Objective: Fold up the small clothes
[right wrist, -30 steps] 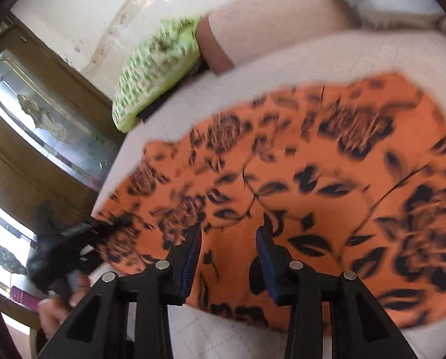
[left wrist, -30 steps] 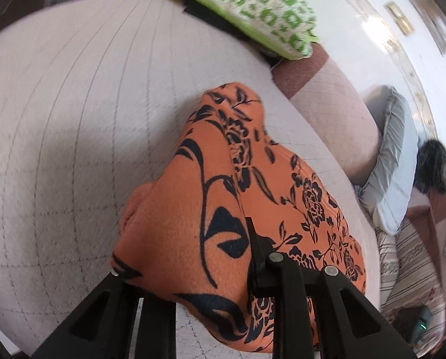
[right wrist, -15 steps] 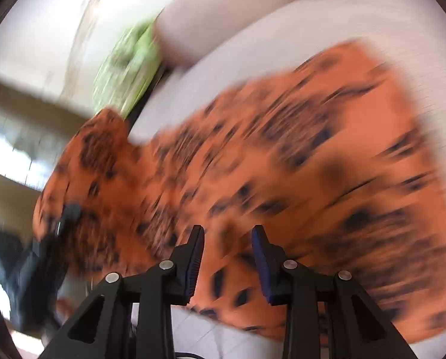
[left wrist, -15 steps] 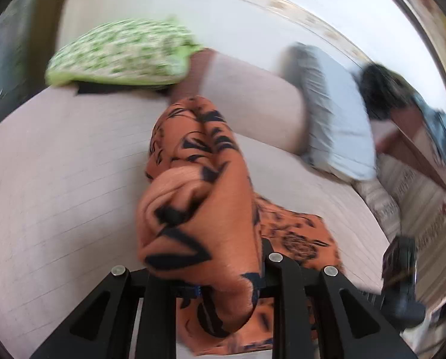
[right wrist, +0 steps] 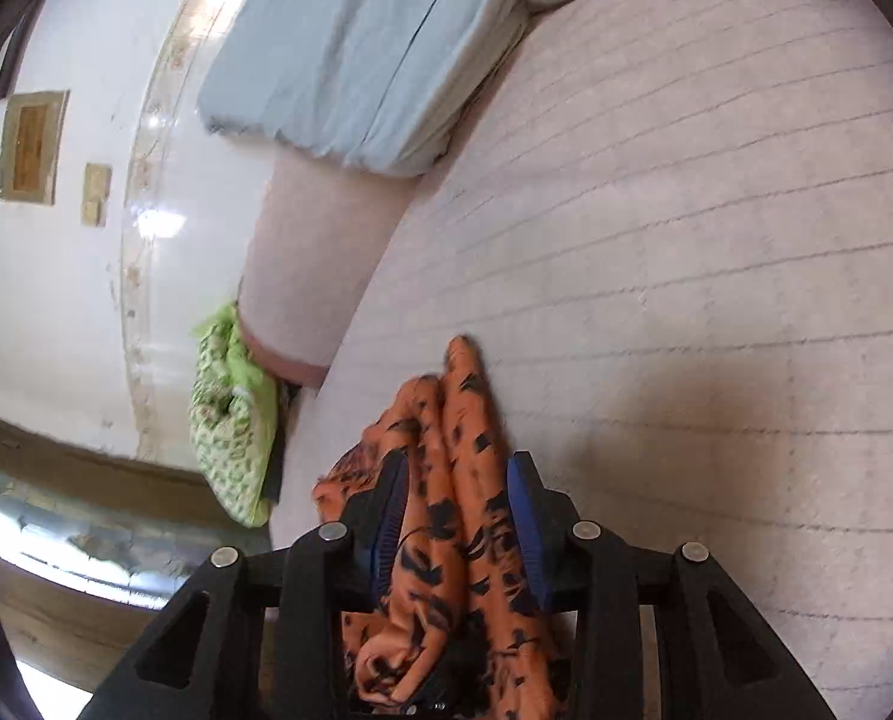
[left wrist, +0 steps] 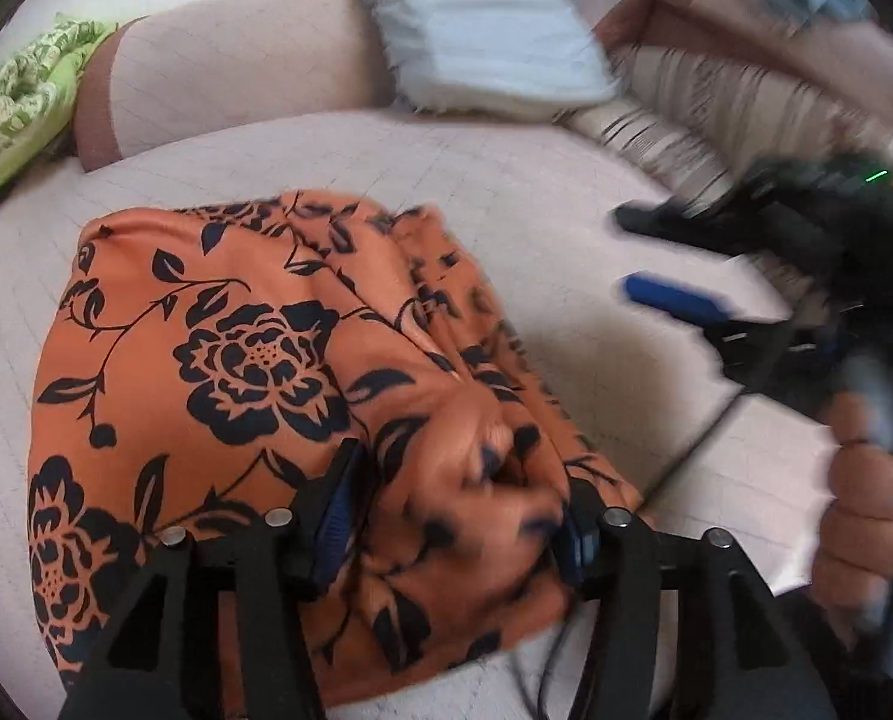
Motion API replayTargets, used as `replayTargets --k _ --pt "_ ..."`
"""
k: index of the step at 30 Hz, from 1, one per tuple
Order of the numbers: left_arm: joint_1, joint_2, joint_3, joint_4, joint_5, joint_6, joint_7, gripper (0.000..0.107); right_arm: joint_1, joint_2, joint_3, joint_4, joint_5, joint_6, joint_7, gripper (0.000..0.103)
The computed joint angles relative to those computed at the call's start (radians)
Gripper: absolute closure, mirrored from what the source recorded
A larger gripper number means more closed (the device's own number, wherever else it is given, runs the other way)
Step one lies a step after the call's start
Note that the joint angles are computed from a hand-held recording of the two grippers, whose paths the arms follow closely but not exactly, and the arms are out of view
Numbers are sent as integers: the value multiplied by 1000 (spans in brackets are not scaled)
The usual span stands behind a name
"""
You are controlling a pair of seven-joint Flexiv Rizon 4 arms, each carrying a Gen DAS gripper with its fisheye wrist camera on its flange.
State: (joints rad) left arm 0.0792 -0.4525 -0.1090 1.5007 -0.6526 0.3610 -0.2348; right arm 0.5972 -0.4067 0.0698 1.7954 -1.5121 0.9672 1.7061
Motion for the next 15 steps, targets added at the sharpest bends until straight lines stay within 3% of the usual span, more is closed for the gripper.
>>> replayTargets --k 2,3,4,6,9,12,15 --pt "60 -54 -19 -130 -26 -204 -25 43 -11 -20 -4 -32 -11 48 -45 64" --pt "84 -70 -26 -169 -53 -255 -30 37 -16 -34 -5 -52 -1 79 -88 48" --pt "107 -86 -32 -204 -91 -283 -34 34 -16 -40 -6 -62 10 99 -117 40" --pt "130 -112 -39 -254 -147 -280 -48 26 -12 -74 -18 -105 26 145 -168 37" --pt "136 -157 -36 -308 -167 -191 -71 26 -3 -109 -34 -139 77 194 -246 37" --pt "140 -248 -39 -420 -137 -168 -196 26 13 -146 -70 -174 99 241 -250 37" --pt "142 -309 -44 -487 -87 -181 -297 26 19 -192 -82 -216 196 266 -336 37"
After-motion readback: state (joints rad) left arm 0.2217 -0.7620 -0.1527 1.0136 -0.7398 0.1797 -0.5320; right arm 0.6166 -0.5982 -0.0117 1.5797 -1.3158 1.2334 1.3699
